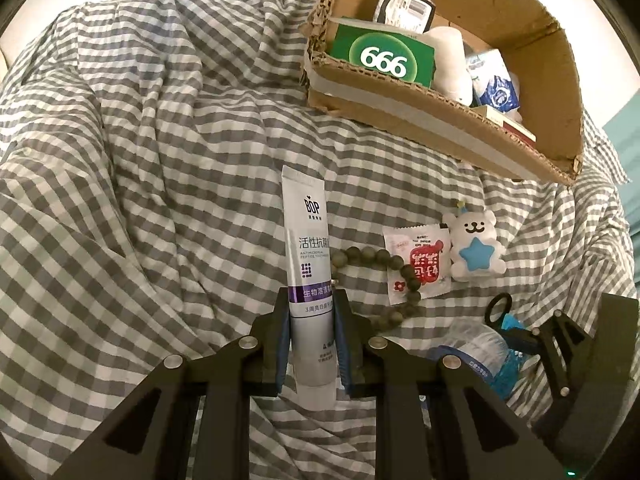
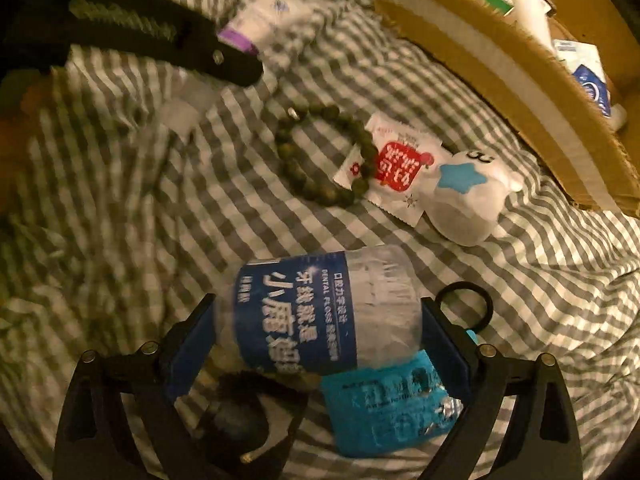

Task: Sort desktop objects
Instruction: 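Grasp the BOP toothpaste tube with the left tool while the right tool grasps the dental floss container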

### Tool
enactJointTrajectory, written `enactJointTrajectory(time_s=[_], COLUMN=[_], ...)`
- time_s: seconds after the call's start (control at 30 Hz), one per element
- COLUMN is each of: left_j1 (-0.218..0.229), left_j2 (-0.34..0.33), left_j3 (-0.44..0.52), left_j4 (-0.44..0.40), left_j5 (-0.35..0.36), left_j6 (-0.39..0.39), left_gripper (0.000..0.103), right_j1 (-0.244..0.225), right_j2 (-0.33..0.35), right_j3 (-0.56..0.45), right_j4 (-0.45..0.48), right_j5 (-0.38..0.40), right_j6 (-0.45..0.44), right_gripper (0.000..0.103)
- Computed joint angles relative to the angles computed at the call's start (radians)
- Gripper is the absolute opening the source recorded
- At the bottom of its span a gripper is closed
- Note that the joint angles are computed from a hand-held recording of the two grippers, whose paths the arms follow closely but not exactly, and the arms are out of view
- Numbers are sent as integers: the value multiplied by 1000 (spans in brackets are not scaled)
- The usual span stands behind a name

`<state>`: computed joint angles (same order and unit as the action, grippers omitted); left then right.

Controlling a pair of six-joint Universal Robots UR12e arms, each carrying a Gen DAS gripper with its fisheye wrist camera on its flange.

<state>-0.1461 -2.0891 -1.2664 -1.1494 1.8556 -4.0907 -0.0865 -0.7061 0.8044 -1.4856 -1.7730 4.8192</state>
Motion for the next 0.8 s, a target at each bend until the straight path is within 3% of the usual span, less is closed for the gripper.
enactJointTrajectory(time_s=[0.13, 0.23, 0.37, 0.57, 0.8], left_j1=[0, -3, -11, -23, -18], left_j2=[6, 9, 9, 9, -15], left_j3=[-5, -6, 1, 17, 76], left_j4=[-4, 1, 18, 88, 190], left_j5=[11, 30, 79, 162, 209], left_j6=[-8, -6, 14, 78, 226], left_gripper=[20, 20, 20, 20, 20], right_j1=[2, 9, 26, 45, 49], right_j2=[-10, -5, 11, 80, 68], right_j3=[23, -12, -95, -327, -393], right_j4=[-21, 32, 148, 467, 652], right_j5=[-12, -41, -129, -289, -375], right_j6=[12, 33, 101, 219, 331], right_gripper=[90, 90, 90, 90, 90])
